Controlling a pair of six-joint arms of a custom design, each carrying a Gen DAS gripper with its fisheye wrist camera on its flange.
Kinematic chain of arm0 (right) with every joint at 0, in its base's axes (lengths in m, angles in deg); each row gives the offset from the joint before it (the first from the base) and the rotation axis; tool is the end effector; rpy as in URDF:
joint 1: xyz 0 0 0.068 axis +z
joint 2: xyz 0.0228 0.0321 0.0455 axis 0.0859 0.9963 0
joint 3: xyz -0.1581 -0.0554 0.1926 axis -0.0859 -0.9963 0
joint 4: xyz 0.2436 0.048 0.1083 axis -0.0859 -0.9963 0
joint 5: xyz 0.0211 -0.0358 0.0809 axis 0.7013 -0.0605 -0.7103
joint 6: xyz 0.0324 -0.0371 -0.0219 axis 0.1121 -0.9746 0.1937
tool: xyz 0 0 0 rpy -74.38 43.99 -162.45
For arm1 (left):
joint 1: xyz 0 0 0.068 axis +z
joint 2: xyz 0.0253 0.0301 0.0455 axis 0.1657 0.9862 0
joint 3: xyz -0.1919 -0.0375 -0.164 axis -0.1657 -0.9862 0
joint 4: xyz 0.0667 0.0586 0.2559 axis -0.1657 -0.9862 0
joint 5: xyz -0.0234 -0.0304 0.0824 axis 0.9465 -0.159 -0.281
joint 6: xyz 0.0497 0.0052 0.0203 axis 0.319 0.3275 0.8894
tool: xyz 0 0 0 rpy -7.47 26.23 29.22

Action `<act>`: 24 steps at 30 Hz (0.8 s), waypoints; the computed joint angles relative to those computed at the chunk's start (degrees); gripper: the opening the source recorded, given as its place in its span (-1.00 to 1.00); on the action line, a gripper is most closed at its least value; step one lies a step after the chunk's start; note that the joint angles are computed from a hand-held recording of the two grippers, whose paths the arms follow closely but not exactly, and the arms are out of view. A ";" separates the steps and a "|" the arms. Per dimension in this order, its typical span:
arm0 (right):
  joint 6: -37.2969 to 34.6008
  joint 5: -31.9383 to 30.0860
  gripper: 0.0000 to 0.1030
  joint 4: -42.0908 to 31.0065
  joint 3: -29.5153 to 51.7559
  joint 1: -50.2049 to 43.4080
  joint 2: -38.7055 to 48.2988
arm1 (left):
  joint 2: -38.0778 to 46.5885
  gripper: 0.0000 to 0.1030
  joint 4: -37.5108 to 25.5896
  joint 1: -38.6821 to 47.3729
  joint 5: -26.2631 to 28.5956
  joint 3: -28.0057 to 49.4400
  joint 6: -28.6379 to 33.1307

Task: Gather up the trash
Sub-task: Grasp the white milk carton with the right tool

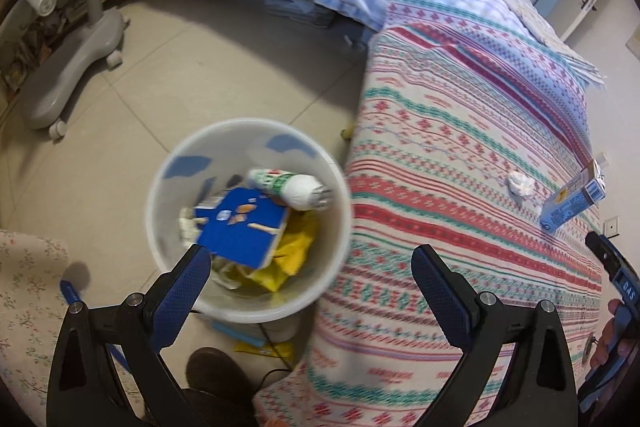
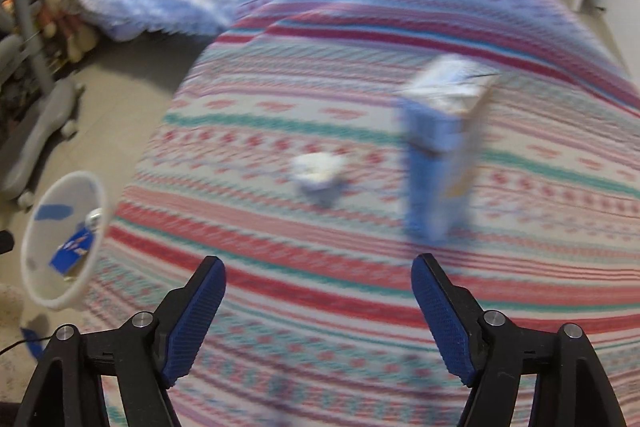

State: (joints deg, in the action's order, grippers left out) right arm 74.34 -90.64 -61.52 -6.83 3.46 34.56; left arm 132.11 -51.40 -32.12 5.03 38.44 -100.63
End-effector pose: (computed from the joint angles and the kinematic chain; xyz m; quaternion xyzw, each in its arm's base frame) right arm 0.3112 0.0022 0.1904 -0.1449 0.9413 0.1006 0.2878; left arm 0.2365 -0.1964 0.1845 -0.2070 0.9540 -0.0379 0.2134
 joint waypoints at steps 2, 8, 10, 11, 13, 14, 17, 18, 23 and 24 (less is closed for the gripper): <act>-0.53 -0.28 0.59 0.68 1.40 -2.68 1.33 | 2.72 0.97 -0.04 -0.35 0.00 2.74 0.16; 0.55 -0.34 0.60 4.57 5.82 -5.60 7.66 | 11.51 0.97 -0.09 -0.81 0.18 12.07 1.53; 0.56 -0.53 0.60 5.76 7.12 -5.82 9.69 | 15.40 0.97 -0.73 -0.94 0.28 16.44 2.50; 0.46 -0.76 0.60 6.39 7.56 -5.74 10.42 | 17.36 0.97 -1.22 -1.00 0.30 18.72 3.08; 0.21 -1.69 0.59 7.78 8.51 -5.52 11.92 | 20.25 0.97 -1.75 -1.21 0.10 22.05 4.04; -0.14 -2.20 0.59 8.56 8.80 -5.48 12.57 | 22.69 0.97 -2.30 -1.44 -0.10 25.05 4.75; -1.45 -2.06 0.59 10.85 9.46 -4.85 14.17 | 27.74 0.97 -3.65 -2.13 -0.52 31.60 6.54; -2.30 -1.78 0.59 11.83 9.45 -4.69 14.57 | 29.88 0.97 -4.43 -2.55 -0.77 34.47 7.36; -5.91 -5.21 0.17 11.50 10.30 -5.48 15.38 | 37.89 0.97 -7.04 -4.20 -0.96 45.68 10.15; -6.06 -5.94 0.17 11.31 10.32 -5.91 15.27 | 39.17 0.97 -7.24 -4.41 -0.79 47.47 10.37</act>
State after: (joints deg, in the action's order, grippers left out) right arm 68.28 -96.59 -50.21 3.49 -2.45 49.83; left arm 171.29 -58.64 -36.52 4.25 85.92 -90.26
